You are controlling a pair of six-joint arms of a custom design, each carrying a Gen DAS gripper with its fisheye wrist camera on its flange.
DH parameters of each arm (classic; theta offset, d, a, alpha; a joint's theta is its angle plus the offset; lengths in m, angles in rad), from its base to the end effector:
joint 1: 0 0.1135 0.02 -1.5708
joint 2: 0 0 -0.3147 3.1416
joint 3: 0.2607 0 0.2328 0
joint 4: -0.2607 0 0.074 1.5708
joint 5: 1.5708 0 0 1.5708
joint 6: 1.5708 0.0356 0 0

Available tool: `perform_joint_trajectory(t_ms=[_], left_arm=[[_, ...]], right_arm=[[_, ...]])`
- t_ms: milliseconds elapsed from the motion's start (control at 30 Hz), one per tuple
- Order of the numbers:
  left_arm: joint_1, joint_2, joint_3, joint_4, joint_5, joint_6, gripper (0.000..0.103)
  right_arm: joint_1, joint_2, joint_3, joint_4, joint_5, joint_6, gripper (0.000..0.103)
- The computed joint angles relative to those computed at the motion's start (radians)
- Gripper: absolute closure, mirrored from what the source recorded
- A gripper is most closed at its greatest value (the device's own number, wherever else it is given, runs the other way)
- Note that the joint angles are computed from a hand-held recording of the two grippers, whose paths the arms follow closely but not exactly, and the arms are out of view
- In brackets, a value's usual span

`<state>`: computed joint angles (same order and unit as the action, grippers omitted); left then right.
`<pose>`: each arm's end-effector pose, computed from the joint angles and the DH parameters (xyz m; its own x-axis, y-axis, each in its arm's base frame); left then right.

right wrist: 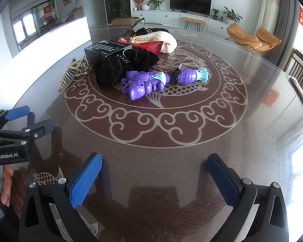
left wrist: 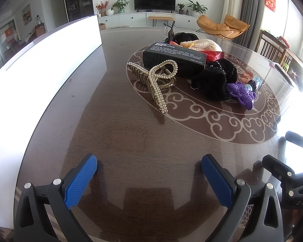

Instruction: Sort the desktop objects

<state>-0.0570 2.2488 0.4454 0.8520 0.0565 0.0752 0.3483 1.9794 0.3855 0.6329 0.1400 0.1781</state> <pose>0.2869 -0.0184 0.0367 -0.8039 0.1210 -0.5824 0.1504 0.9886 -0.0022 0.2483 0.0849 0.0865 -0.8049 -0.1056 -0.5839 -0.1222 0.9924 -0.0111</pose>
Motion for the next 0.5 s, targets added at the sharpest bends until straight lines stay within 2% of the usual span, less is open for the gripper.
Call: perform_joint_trajectory(t_ms=[167,300,433,500], left_arm=[[-0.002,-0.003,0.002,-0.006,-0.004,-0.008,0.0],[-0.018,-0.004,0.075,-0.088,-0.021,-0.034,0.0],[-0.048,0.016,0.283,-0.313,-0.032,-0.047,0.0],[-0.052,0.041,0.406,-0.434,-0.063,-0.097,0.0]], right_arm=[[0.0,0.0,0.001,-0.001,0.0,0.0,0.0],[0.0,0.0,0.001,-0.001,0.0,0.0,0.0],[-0.001,0.001,-0.002,0.003,-0.001,-0.001,0.0],[0.0,0.0,0.0,0.001,0.0,0.0,0.0]])
